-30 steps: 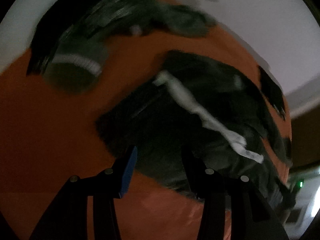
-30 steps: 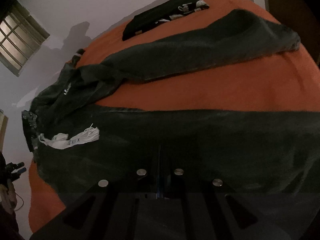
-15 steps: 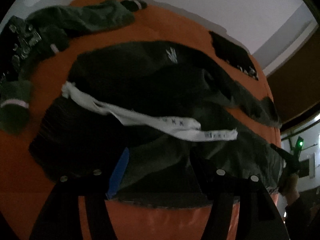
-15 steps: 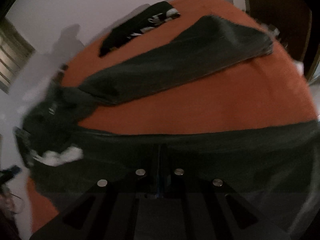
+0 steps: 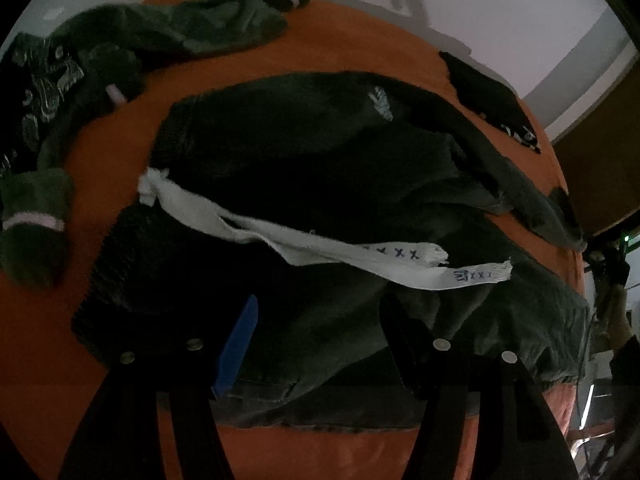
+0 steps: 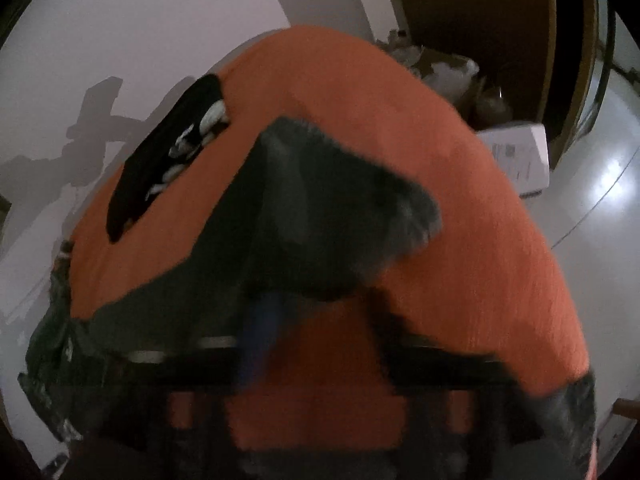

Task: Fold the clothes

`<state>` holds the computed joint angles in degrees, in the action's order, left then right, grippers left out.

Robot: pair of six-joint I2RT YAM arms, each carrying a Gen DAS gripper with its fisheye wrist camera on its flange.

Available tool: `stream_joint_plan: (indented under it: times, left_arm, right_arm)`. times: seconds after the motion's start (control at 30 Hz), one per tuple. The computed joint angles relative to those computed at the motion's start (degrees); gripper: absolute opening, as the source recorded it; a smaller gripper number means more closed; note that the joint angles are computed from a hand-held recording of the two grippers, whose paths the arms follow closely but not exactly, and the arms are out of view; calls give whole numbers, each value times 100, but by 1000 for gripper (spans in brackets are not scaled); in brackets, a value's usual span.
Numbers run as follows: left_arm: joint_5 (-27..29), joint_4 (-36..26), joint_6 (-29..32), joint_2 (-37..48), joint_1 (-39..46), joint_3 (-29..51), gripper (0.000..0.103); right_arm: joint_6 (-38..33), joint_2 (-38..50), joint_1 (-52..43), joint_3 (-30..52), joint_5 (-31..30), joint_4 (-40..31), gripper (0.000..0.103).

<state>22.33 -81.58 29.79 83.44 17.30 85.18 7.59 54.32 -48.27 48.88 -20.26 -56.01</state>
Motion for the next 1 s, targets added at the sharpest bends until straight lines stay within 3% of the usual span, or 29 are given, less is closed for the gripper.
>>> stream_joint_plan:
  times: [0.1, 0.17, 0.2, 0.27, 0.3, 0.33, 0.5, 0.57, 0.67, 0.73, 0.87, 1.0]
  left_arm:
    - [-84, -109, -65, 72, -47, -121, 65]
    - [-50, -220, -23, 74, -94, -174, 65]
    - [-59, -253, -4, 55, -131, -204, 65]
    - [-89, -218, 7, -8, -196, -251, 65]
    - [-80, -221, 20, -13, -185, -235, 65]
    - [-71, -226, 33, -17, -171, -217, 65]
    - [-52, -234, 65, 82, -66, -121, 65]
    - [-44, -233, 70, 147, -11, -57, 65]
    - [-30, -200, 64, 243, 85, 34, 65]
    - [-22, -180, 57, 307, 144, 96, 65]
    - [-53, -233, 79, 365, 130, 238, 65]
    - [-173, -160, 251, 287, 163, 319, 65]
  right_arm:
    - [228, 311, -145, 44, 151, 434, 96]
    - [461, 639, -383, 35, -95, 620, 96]
    - [597, 733, -510, 2, -227, 710, 90]
    - [853, 473, -606, -176, -128, 962, 53]
    - [934, 307, -608, -240, -16, 1067, 17]
    - [942, 78, -535, -256, 160, 1140, 12]
    - [754, -1186, 601, 226, 1755, 1339, 8]
    - [795, -1314, 1177, 751, 2342, 1241, 8]
    - [815, -1056, 2186, 1498, 3729, 1216, 7]
    - [895, -576, 2170, 1870, 3908, 1210, 7]
    - [1313, 534, 1845, 2542, 3486, 1159, 7]
    - [1435, 1980, 2406, 4239, 3979, 769, 6]
